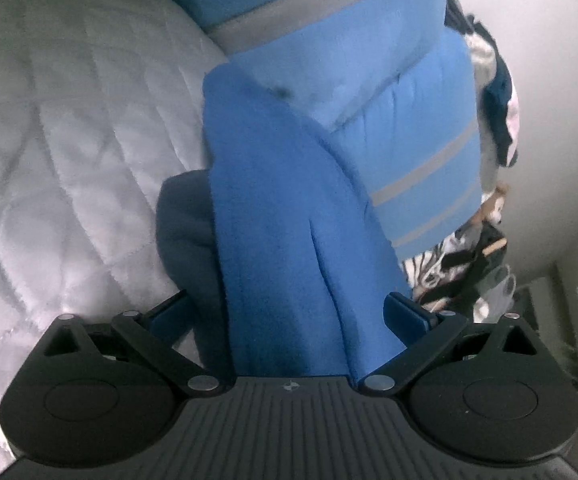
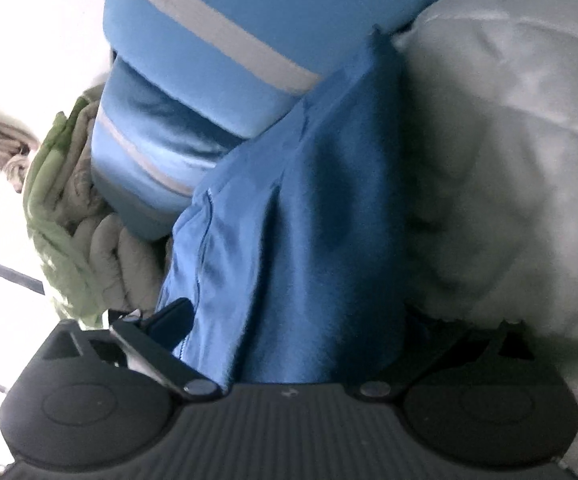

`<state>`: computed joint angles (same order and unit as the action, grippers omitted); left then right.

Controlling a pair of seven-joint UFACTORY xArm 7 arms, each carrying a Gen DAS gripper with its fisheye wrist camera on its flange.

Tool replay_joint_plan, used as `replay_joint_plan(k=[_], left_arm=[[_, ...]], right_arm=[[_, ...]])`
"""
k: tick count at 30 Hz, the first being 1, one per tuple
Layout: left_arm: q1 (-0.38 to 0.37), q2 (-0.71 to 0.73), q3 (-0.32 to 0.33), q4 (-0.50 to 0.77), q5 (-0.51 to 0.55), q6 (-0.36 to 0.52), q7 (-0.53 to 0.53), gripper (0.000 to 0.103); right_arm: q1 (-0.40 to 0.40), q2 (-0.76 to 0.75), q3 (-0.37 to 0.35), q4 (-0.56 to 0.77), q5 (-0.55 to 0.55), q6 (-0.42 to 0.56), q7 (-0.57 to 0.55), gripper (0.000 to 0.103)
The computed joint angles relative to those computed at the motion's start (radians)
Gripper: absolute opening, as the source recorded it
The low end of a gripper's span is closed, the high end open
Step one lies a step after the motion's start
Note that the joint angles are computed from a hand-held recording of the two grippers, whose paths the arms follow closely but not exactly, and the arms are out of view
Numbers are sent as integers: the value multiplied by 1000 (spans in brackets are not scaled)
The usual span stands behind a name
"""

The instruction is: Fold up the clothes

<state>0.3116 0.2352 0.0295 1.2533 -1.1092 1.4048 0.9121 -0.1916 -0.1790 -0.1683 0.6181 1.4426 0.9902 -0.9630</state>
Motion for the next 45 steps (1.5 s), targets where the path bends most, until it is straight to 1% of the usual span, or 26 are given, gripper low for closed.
replay_joint_plan(k=[1, 2, 3, 4, 5, 6, 7, 10, 12, 15, 18, 22, 25, 27, 30, 34, 36, 38, 44, 45], left_arm=[[-4, 0, 1, 4, 16, -8, -14, 73], [-7, -3, 1, 1, 24, -15, -26, 40], [-9, -7, 1, -6, 28, -21, -36, 34], [-11, -11, 2, -12, 33, -26, -45, 30], [-11, -20, 1, -23, 26, -26, -44, 23], [-13, -37, 1, -39, 19, -34, -37, 21], [-19, -57, 3, -54, 22, -52, -30, 21], [-43, -127, 11, -90, 44, -101, -8, 18], [-62, -179, 19, -110, 57, -127, 4, 17], [-88, -257, 38, -121, 69, -128, 8, 16], [-122, -339, 55, -132, 100, -138, -1, 15], [-165, -434, 90, -134, 117, -148, -32, 15], [-186, -477, 121, -112, 122, -146, -57, 15], [-196, -501, 138, -95, 130, -148, -70, 15], [-209, -532, 160, -74, 145, -165, -90, 15], [-216, -551, 195, -51, 161, -182, -103, 15], [-213, -548, 215, -31, 169, -183, -107, 15], [-207, -540, 229, -11, 177, -189, -111, 15], [-150, -461, 281, 116, 185, -155, -113, 15], [-135, -443, 286, 143, 185, -148, -112, 15]], right_arm=[[7, 4, 12, 7, -6, -22, 8, 84], [11, 0, 21, 8, -21, -50, 24, 77], [16, -4, 28, 8, -35, -76, 40, 59], [20, -12, 28, 3, -38, -87, 51, 54], [24, -19, 29, -2, -42, -99, 62, 49], [29, -29, 30, -8, -46, -112, 72, 40], [35, -51, 35, -17, -53, -135, 81, 36], [63, -118, 48, -41, -78, -204, 109, 30], [85, -182, 57, -60, -114, -257, 146, 28], [119, -278, 84, -87, -180, -344, 217, 27], [150, -372, 115, -107, -245, -409, 283, 27], [188, -488, 146, -130, -317, -457, 375, 26], [210, -559, 150, -143, -358, -481, 437, 26], [233, -602, 140, -148, -372, -492, 463, 26], [269, -640, 134, -142, -398, -517, 507, 26], [327, -630, 134, -100, -441, -550, 562, 26], [370, -589, 147, -61, -453, -587, 588, 26], [417, -551, 141, -25, -462, -612, 599, 26], [600, -385, 97, 121, -454, -701, 602, 26], [642, -355, 81, 147, -441, -716, 589, 26]])
